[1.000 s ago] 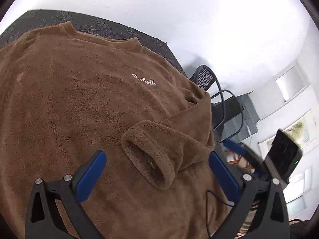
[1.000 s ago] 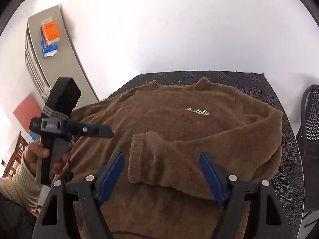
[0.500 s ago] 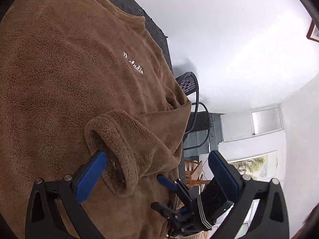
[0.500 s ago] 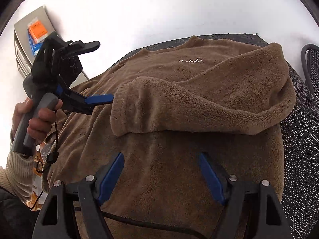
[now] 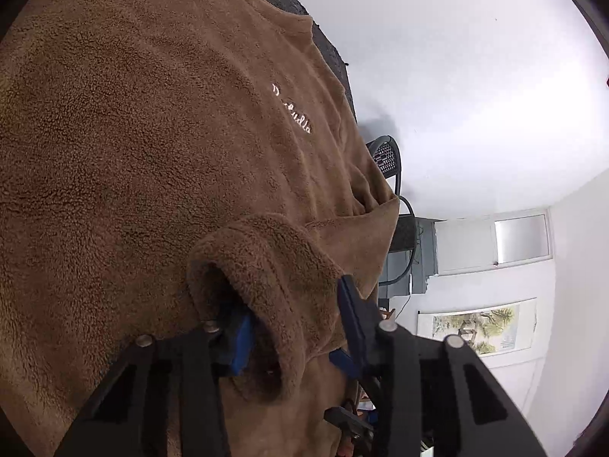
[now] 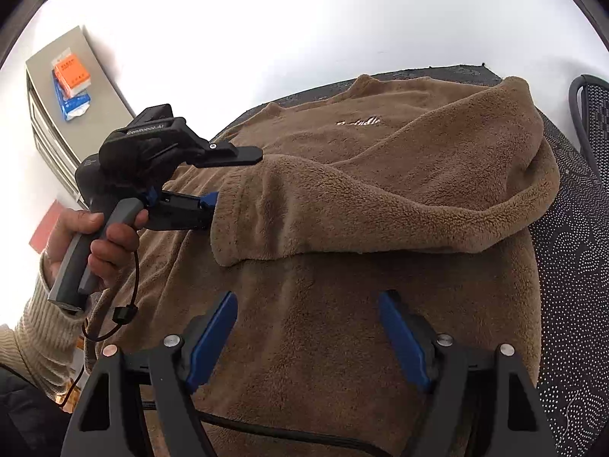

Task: Fold clothes
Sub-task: 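Lift the sleeve with the left gripper and fold it across the body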

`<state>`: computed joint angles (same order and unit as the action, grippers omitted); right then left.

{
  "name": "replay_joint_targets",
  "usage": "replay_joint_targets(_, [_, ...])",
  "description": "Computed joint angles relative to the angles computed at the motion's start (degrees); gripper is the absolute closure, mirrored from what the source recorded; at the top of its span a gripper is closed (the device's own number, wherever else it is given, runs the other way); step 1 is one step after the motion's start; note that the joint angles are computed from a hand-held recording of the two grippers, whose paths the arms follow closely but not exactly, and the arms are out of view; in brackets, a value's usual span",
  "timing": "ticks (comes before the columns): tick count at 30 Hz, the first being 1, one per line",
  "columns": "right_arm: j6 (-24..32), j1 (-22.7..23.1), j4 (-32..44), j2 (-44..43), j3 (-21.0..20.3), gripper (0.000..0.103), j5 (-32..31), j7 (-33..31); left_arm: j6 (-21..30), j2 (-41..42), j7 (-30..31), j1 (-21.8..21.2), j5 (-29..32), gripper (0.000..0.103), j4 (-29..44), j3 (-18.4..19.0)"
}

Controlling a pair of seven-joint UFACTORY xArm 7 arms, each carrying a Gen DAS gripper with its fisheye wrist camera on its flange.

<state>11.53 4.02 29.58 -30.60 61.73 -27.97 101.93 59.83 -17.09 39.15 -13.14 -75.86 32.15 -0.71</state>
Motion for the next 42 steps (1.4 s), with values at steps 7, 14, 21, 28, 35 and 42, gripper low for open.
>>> replay_joint_targets(7, [0.50, 0.54, -0.09, -0.45, 0.09, 0.024, 0.24, 0.50, -1.11, -8.52, 3.89, -1.13, -1.75, 0.085, 0.12, 0.14])
replay_joint_targets(14, [1.12, 1.25, 0.03, -0.37, -0.20, 0.024, 0.07, 0.92, -6.70, -20.47, 7.05, -1.97, -1.65, 0.085, 2.57, 2.81])
replay_joint_targets(21, [2.08, 1.94, 0.54, 0.82, -0.78, 0.024, -0.68, 0.80, -13.11, -24.48, 5.60, -0.90, 1.33, 0.085, 0.93, 7.74])
replay_joint_targets(28, [4.51, 0.97, 2.82, 3.77, -0.47, 0.023, -3.36, 0.99, -14.16, -21.53, 4.70, 0.04, 3.09, 0.085, -1.48, 10.90])
replay_joint_targets(35, [4.67, 5.45, 2.76, 6.02, -5.57, 0.023, -5.90, 0.83, -13.36, -18.48, 5.91, 0.34, 1.99, 0.085, -2.38, 9.98])
replay_joint_targets(42, [32.42, 18.61, 7.59, 4.09, -15.69, 0.023, -6.53, -13.49, -11.13, -17.46, 6.25, 2.55, 2.77, 0.085, -2.87, 10.68])
